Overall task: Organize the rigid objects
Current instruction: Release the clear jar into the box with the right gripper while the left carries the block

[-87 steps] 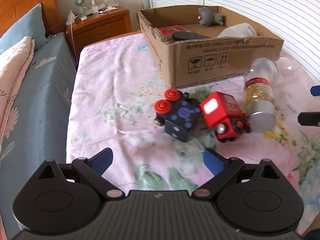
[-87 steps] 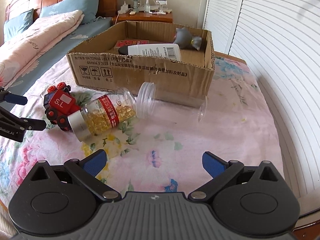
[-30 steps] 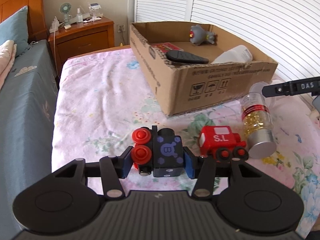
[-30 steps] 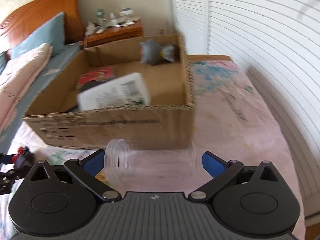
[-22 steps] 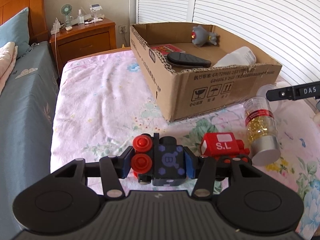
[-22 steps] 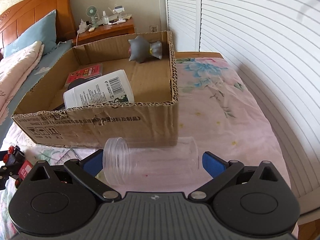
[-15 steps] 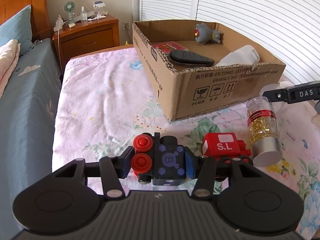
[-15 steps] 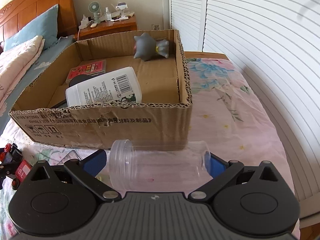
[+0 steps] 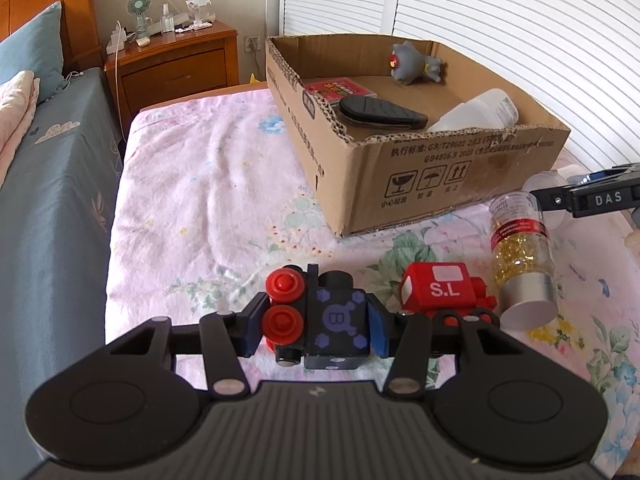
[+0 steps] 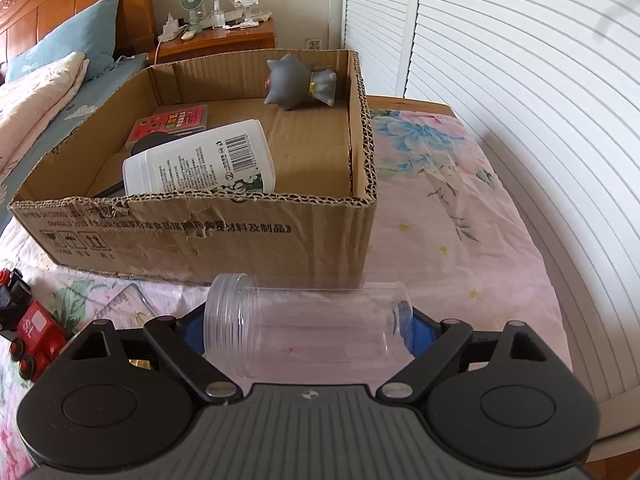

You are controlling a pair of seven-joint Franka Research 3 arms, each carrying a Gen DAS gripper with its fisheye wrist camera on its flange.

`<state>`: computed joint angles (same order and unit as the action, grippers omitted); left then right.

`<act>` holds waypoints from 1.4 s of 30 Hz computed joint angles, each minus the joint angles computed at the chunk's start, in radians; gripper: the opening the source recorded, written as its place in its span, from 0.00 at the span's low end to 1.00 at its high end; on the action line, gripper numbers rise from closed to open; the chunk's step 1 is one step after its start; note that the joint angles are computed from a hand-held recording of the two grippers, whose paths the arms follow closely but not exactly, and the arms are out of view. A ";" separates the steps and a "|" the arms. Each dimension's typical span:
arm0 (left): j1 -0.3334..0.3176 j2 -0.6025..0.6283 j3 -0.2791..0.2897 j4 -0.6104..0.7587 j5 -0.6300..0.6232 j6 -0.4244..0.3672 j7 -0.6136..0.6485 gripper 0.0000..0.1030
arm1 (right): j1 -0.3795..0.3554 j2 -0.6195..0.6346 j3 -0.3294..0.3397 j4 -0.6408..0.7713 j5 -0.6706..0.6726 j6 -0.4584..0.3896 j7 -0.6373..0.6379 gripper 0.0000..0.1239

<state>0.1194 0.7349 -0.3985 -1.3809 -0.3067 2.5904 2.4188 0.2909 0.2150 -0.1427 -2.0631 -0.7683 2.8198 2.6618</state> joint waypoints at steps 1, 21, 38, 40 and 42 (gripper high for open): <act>-0.002 -0.003 0.003 -0.003 0.003 0.001 -0.002 0.48 | -0.002 -0.006 0.002 -0.007 0.002 0.005 -0.010 0.75; 0.030 -0.123 0.009 -0.073 -0.057 -0.098 0.055 0.48 | -0.096 -0.183 0.113 -0.137 0.099 0.054 -0.319 0.75; -0.025 -0.127 0.041 0.039 -0.124 -0.192 0.107 0.48 | -0.111 -0.080 0.107 0.075 0.306 0.055 -0.594 0.75; -0.035 -0.107 0.043 0.074 -0.116 -0.199 0.099 0.48 | -0.097 -0.041 0.088 0.131 0.330 0.042 -0.614 0.75; -0.046 -0.082 0.046 0.114 -0.104 -0.205 0.083 0.48 | -0.085 -0.003 0.073 0.186 0.360 0.027 -0.639 0.75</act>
